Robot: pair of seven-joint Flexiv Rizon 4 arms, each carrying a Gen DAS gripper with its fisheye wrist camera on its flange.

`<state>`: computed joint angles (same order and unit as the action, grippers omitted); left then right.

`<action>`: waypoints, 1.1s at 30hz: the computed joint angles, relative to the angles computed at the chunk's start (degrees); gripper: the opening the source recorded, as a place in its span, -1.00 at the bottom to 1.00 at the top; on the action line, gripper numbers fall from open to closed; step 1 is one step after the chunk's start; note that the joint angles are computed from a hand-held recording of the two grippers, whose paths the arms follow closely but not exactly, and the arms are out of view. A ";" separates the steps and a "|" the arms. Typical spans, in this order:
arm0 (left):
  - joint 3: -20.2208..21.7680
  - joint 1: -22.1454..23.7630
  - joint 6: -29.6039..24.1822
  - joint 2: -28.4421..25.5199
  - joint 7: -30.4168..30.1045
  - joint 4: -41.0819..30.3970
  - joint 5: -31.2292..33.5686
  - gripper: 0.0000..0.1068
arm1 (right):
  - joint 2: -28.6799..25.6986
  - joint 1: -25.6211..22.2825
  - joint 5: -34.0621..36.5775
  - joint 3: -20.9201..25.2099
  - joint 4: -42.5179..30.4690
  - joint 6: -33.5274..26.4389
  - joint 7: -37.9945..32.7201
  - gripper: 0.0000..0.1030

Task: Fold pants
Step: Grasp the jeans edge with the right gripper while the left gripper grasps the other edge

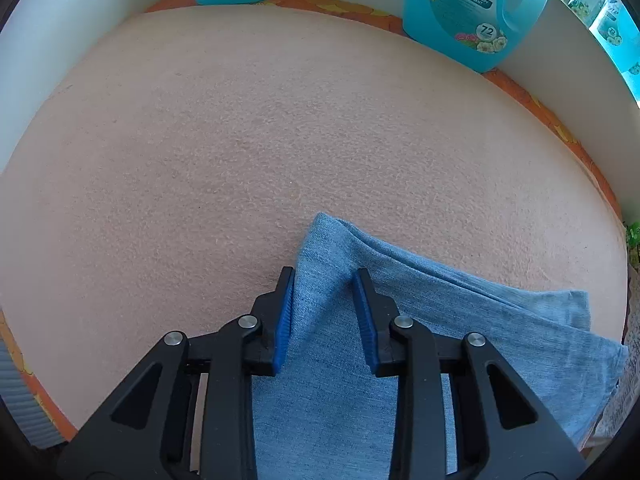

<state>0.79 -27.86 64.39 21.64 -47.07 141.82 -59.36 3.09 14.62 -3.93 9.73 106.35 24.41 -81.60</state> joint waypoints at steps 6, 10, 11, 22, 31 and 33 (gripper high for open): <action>-0.23 -0.57 0.84 -0.19 -0.24 0.20 -2.17 -0.22 | 1.86 -1.25 6.45 -1.28 -0.87 0.45 -1.51 -0.83; -0.27 -0.30 0.88 -0.84 -0.35 -0.10 -2.82 -0.22 | 3.64 -2.47 10.72 -2.45 -1.73 0.51 -2.95 -0.87; -0.39 -0.34 1.22 -0.95 -0.19 -0.09 -3.13 -0.22 | 4.16 -2.74 11.47 -2.66 -1.89 0.58 -3.22 -0.87; -2.63 -4.82 6.95 0.32 10.12 -0.75 -15.17 -0.69 | 6.51 -5.35 17.77 -5.35 -3.35 2.39 -5.98 -0.88; -4.92 -7.07 4.39 0.41 18.31 -5.09 -21.55 -0.76 | 9.73 -7.90 21.11 -7.97 -4.57 2.16 -8.54 -0.89; -5.83 -7.46 3.40 -0.23 19.56 -6.37 -22.65 -0.77 | 10.48 -8.62 21.61 -8.76 -4.80 2.08 -9.06 -0.89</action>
<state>-5.05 -35.32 67.79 21.41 -27.51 135.45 -82.01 13.57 6.00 17.67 0.97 101.54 26.49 -90.66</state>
